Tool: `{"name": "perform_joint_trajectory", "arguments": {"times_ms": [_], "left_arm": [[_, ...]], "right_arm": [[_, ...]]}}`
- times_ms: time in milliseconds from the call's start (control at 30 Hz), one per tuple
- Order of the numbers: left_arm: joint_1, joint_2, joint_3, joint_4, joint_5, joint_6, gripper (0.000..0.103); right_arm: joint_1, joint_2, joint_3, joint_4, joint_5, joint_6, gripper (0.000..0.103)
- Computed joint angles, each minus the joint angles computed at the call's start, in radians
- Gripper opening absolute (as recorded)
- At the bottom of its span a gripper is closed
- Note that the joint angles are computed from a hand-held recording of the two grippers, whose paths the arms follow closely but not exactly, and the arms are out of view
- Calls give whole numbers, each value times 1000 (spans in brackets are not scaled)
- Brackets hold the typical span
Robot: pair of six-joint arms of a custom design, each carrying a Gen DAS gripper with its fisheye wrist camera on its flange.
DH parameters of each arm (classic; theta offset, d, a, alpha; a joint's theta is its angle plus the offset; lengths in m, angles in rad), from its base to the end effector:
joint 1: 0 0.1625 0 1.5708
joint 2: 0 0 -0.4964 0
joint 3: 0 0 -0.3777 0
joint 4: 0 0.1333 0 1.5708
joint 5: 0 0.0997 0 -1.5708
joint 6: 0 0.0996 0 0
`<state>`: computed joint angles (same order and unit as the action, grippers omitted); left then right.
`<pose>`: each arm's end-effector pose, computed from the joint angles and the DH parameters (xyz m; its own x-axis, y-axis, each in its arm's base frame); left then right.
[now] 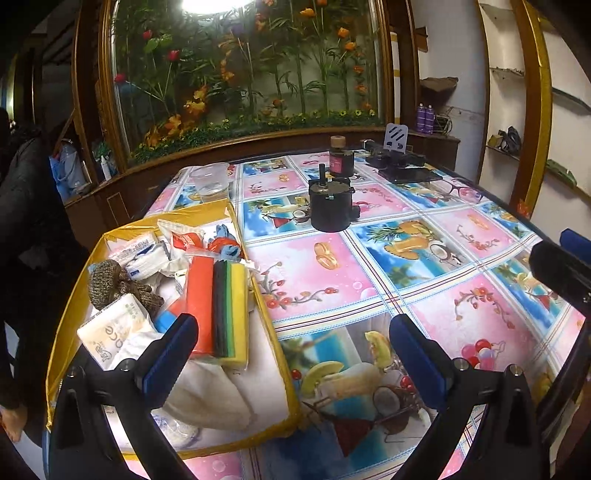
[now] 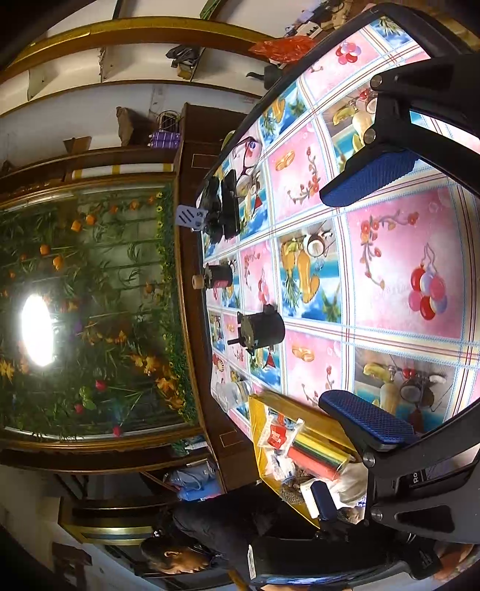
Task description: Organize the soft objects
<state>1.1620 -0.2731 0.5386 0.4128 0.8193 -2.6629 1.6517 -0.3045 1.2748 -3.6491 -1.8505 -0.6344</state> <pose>-0.1478 -0.8477 0.0740 -0.6678 0.0900 -0.7389 0.6275 0.6020 -0.4938 0.1715 -0.8059 0.0462 -0.7663 -0.1280 0.6296 -0.6087 0.4583 -0.6477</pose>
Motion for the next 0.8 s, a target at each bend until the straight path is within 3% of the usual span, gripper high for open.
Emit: {"name": "perform_joint_trajectory", "arguments": {"times_ms": [400,800], "left_arm": [[27,71,-196,229,119,-116,103],[19,34,-102,135,100,-74,103]], "right_arm": [[10,20,-55,44,-1,9,101],[10,27,-63,41,-8,6,101]]}}
